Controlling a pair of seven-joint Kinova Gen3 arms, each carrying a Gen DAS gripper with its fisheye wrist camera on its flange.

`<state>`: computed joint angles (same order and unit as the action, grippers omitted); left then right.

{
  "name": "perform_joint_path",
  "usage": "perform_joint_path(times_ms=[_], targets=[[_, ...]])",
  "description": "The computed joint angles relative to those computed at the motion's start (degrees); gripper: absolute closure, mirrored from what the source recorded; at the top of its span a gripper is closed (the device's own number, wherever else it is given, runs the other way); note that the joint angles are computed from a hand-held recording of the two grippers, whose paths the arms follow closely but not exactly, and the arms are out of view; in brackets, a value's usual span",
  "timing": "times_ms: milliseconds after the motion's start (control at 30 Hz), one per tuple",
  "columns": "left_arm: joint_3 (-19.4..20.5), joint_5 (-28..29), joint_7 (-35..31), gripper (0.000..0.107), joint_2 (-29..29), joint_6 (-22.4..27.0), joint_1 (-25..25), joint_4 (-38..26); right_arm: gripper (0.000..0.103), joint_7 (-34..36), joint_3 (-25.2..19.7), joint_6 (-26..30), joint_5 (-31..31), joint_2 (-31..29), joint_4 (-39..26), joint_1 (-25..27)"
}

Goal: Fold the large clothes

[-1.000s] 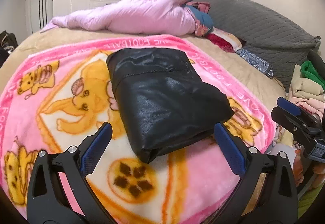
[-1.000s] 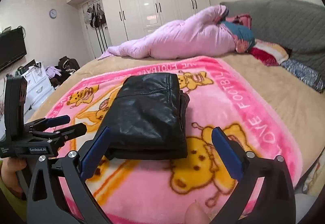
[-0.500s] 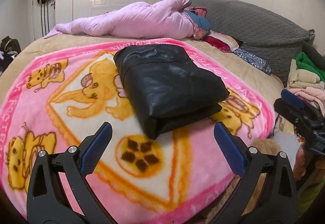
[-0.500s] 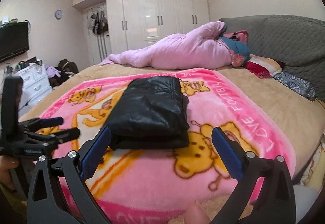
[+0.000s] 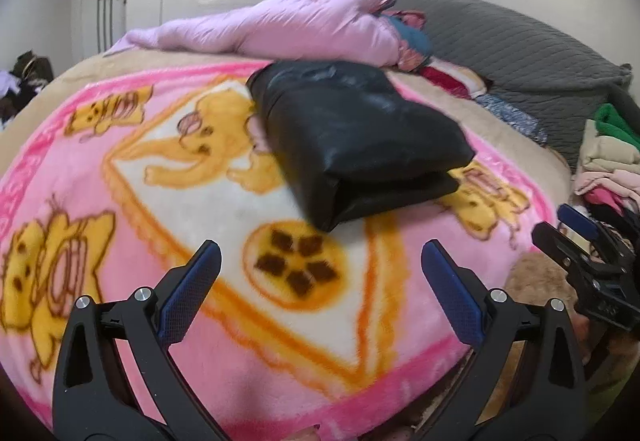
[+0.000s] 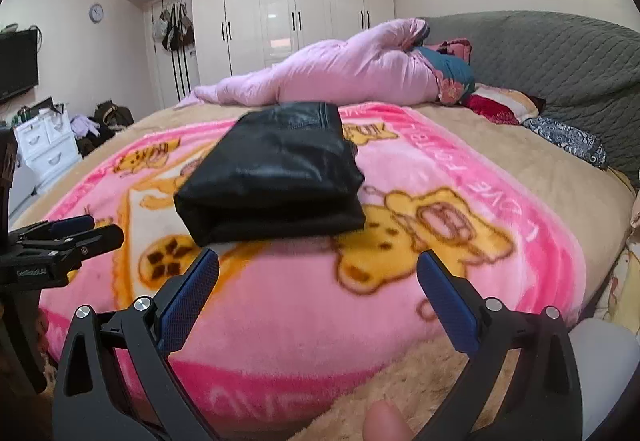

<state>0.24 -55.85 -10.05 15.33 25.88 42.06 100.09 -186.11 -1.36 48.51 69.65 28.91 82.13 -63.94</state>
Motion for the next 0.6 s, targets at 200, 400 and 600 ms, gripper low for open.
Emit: perform_joint_path(times_ms=[200, 400, 600], targets=[[-0.3, 1.2, 0.8, 0.014, 1.1, 0.3, -0.4, -0.1, 0.004, 1.6, 0.1, -0.3, -3.1, 1.4, -1.5, 0.5], [-0.8, 2.5, 0.3, 0.014, 1.4, 1.2, -0.1, -0.5, 0.004, 3.0, 1.0, -1.8, -6.0, 1.8, -2.1, 0.9], [-0.4, 3.3, -1.0, 0.014, 1.8, 2.5, -0.1, -1.2, 0.004, 2.8, 2.0, -2.2, -5.9, 1.6, -1.8, 0.2]])
